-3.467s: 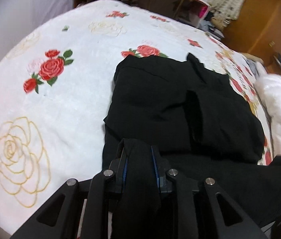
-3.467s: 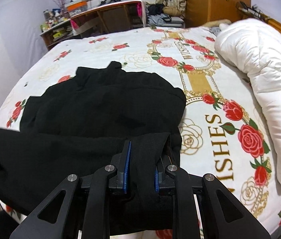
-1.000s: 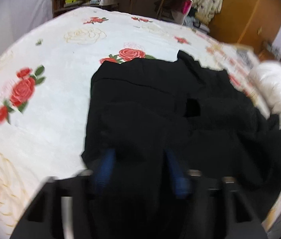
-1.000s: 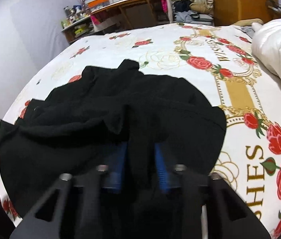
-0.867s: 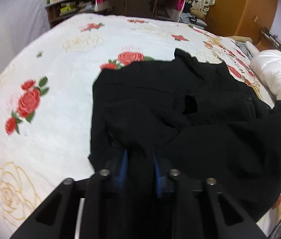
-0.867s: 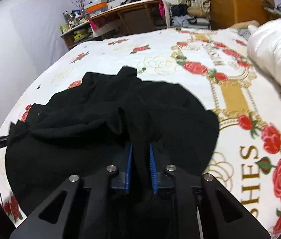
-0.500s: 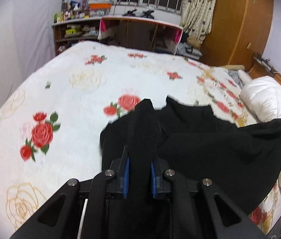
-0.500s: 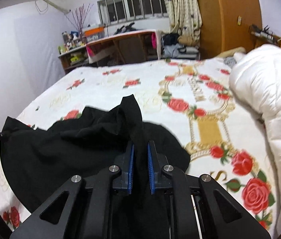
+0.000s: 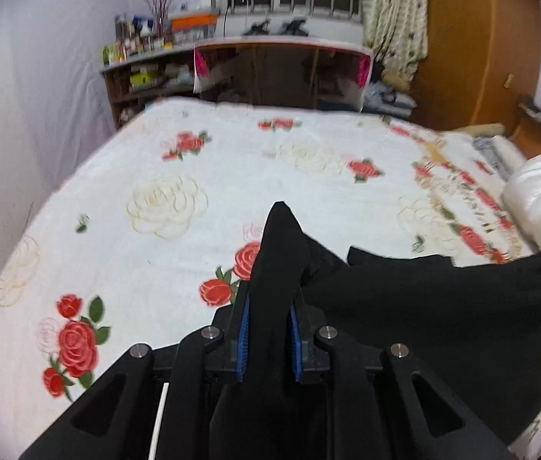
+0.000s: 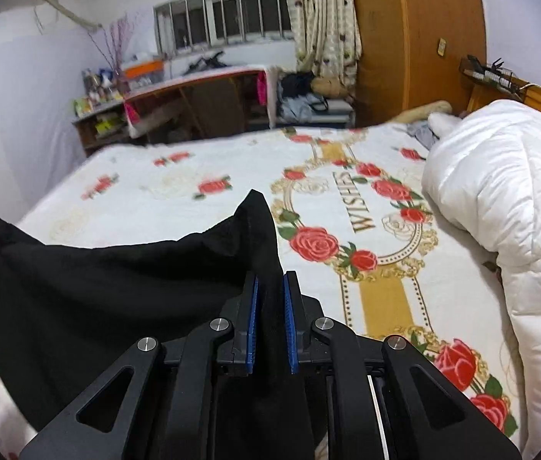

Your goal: Fold large clothes

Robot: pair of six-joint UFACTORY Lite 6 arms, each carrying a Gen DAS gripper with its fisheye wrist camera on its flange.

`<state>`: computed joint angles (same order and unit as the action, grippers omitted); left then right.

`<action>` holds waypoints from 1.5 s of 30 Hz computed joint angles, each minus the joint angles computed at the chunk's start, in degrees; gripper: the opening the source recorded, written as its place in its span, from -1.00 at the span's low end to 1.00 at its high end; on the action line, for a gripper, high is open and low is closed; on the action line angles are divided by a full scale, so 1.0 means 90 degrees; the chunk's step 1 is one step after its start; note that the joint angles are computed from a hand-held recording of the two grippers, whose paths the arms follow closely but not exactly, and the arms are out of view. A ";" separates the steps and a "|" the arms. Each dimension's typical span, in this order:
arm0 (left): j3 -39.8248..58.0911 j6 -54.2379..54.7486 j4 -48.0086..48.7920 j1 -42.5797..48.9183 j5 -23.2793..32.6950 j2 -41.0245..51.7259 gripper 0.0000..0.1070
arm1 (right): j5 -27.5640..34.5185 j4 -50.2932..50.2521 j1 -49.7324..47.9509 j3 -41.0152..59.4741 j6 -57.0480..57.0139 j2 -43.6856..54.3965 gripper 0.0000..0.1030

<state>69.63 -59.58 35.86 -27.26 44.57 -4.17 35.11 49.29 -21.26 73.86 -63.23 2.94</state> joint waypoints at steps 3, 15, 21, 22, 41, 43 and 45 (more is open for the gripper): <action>0.0091 -0.0268 0.0271 0.0087 -0.0328 0.0814 -0.65 | -0.0704 -0.0636 0.0404 0.0093 0.0523 0.0657 -0.76; -0.0234 -0.1228 0.1049 0.0069 -0.0688 0.1918 -0.07 | -0.1802 -0.3075 0.0998 0.0122 0.2684 0.1913 -0.56; -0.1388 -0.1421 0.0766 0.0337 -0.1140 0.0072 0.38 | -0.1917 -0.2253 0.0747 -0.0493 0.2280 0.0851 0.12; -0.1486 -0.1395 0.0753 0.0306 -0.1042 -0.0233 0.38 | -0.1873 -0.2070 0.0689 -0.0603 0.2118 0.0585 0.20; -0.2434 -0.2011 0.0677 -0.1411 -0.0160 -0.0172 0.52 | -0.1771 -0.3040 0.1980 -0.3238 0.2789 -0.1521 0.23; -0.2483 -0.1987 0.0666 -0.1166 -0.0285 -0.0129 0.54 | -0.2063 -0.2950 0.1945 -0.3245 0.2836 -0.1154 0.23; -0.2460 -0.1993 0.0837 -0.1046 -0.0227 0.0083 0.69 | -0.2413 -0.3402 0.2008 -0.3274 0.3265 -0.0941 0.24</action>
